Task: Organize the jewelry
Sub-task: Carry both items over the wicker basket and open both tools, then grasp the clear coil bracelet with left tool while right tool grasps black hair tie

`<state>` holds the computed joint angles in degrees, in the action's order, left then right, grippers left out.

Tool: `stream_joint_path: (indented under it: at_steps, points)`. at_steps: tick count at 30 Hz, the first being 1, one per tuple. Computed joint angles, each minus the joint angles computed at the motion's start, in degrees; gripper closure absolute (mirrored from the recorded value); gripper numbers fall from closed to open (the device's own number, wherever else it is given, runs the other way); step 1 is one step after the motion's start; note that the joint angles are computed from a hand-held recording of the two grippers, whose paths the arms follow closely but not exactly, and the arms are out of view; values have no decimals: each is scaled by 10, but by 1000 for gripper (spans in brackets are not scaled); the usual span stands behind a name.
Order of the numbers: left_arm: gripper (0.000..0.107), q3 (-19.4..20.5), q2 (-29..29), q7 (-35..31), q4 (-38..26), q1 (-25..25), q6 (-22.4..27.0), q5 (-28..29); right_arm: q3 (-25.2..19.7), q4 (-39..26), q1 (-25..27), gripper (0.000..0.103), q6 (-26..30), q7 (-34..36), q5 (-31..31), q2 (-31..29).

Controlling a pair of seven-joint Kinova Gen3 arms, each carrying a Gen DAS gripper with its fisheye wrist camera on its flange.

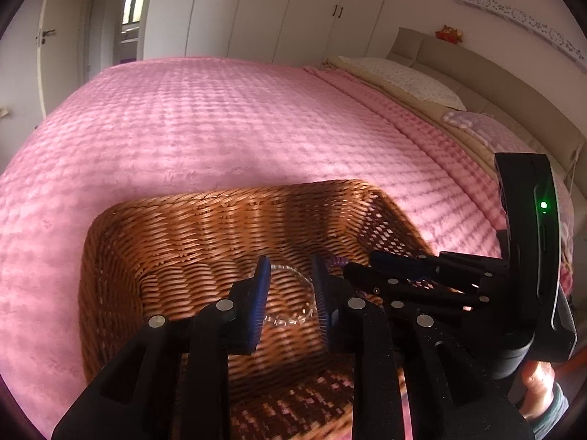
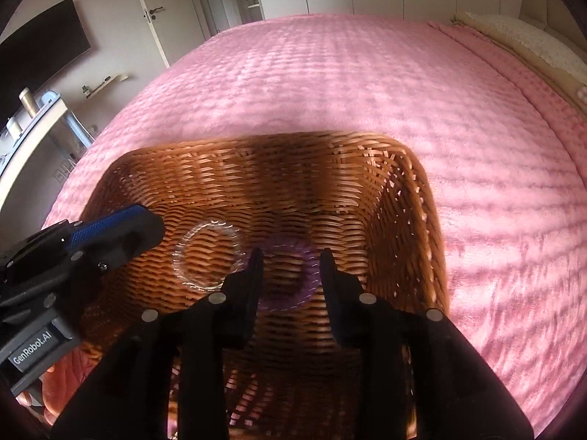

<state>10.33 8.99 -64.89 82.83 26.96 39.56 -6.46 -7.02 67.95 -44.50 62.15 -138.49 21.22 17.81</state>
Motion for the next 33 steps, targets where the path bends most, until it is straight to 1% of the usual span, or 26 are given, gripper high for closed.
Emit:
stream_joint_path:
  at_steps: [3, 8, 12, 16, 18, 21, 25, 29, 33]
  points:
    - [83, 2, -26, 7, 10, 1, 1, 1, -4, 14, -10, 74, -2, -15, 9, -30]
    - [83, 19, -95, 35, 41, -2, 6, -20, -29, 40, -36, 74, 14, -62, 58, -85]
    - [83, 54, -164, 73, 75, -17, 22, -41, -70, 67, -58, 74, 46, -118, 108, -132]
    - [83, 92, -225, 100, 108, -44, 47, -43, -120, 88, -83, 74, 103, -182, 165, -155]
    - [83, 107, -254, 110, 126, -60, 61, -37, -139, 103, -89, 74, 115, -207, 174, -165]
    - [83, 111, -290, 113, 156, -75, 74, -9, -164, 132, -96, 74, 127, -250, 176, -178]
    - [83, 102, -326, 107, 208, -88, 74, 39, -187, 177, -96, 74, 116, -295, 156, -188]
    - [83, 99, -342, 100, 252, -95, 68, 77, -204, 216, -104, 74, 108, -345, 147, -191]
    - [83, 96, -342, 96, 286, -99, 53, 105, -213, 236, -116, 74, 114, -371, 144, -186]
